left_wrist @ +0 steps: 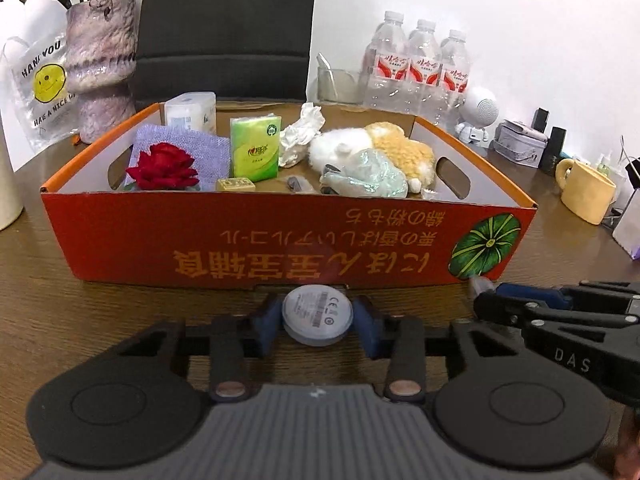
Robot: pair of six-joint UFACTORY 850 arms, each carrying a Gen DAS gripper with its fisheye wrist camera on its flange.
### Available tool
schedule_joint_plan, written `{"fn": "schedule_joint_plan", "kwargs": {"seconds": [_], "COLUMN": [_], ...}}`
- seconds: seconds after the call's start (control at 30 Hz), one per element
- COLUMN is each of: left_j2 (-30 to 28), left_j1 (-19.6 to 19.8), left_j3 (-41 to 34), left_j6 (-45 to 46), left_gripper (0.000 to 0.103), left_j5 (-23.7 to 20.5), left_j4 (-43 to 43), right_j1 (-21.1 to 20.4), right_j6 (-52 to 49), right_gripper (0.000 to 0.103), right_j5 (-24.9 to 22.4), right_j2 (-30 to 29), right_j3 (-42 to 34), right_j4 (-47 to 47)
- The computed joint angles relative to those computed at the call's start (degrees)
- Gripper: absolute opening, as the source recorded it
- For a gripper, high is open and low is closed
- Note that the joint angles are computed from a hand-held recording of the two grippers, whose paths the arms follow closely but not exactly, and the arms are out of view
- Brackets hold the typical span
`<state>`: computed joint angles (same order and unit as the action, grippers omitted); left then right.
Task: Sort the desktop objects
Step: 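Grasp the white round lid with the left tool while the right grasps the last wrapper, then lift the lid and wrapper and carry both toward the box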
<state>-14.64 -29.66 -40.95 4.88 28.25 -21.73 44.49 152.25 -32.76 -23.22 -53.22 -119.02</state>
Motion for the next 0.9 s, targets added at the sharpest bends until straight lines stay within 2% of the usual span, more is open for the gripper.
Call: {"fn": "schedule_joint_plan", "kwargs": {"seconds": [0.07,0.13,0.27,0.43,0.5,0.57,0.6,0.63,0.67,0.7,0.8,0.83,0.9], "left_j2": [0.18,0.37,1.98,6.79,8.92,10.81,11.52,12.14,12.58,12.86,13.34,13.45,13.6], "left_j1": [0.42,0.69,0.48,1.23,1.68,1.93,2.13,2.34,2.62,2.84,3.44,3.43,3.61], "left_j3": [0.27,0.6,2.29,7.42,9.61,11.56,12.33,12.95,13.4,13.66,13.97,14.05,14.2], "left_j6": [-2.6,-4.52,-4.12,-7.68,-7.69,-5.63,-4.9,-4.69,-4.96,-5.07,-7.04,-7.23,-7.75], "left_gripper": [0.041,0.04,0.04,0.04,0.04,0.04,0.04,0.04,0.04,0.04,0.04,0.04,0.04], "left_j5": [0.11,0.32,0.13,-0.1,-0.12,-0.11,-0.05,-0.07,0.0,-0.05,-0.15,0.0,0.55], "left_j4": [2.65,4.23,3.94,4.72,4.73,2.83,2.04,1.51,1.77,1.84,3.88,4.17,5.2], "right_j1": [-0.04,0.02,-0.35,0.69,0.78,1.2,1.53,1.88,2.02,1.96,0.96,0.68,0.96], "right_j6": [0.91,0.56,4.07,0.9,6.18,11.12,10.27,7.32,5.89,5.23,7.02,6.62,3.38], "right_gripper": [0.009,0.0,0.0,0.0,0.0,0.009,0.024,0.044,0.052,0.055,0.054,0.051,0.043], "right_j5": [0.46,0.75,1.19,0.66,1.13,-1.55,-2.88,-3.78,-4.44,-4.44,-2.32,-1.4,-2.58], "right_j2": [0.09,0.21,0.57,0.3,1.19,2.02,1.76,1.14,0.49,-0.21,-2.17,-2.98,-4.09], "right_j3": [0.13,0.16,0.77,0.31,1.19,2.13,1.76,0.68,-0.21,-1.14,-3.53,-4.52,-5.89], "right_j4": [-1.2,-1.16,-3.82,-1.86,-6.21,-7.36,-4.34,0.61,3.23,4.71,4.76,5.36,8.53]}}
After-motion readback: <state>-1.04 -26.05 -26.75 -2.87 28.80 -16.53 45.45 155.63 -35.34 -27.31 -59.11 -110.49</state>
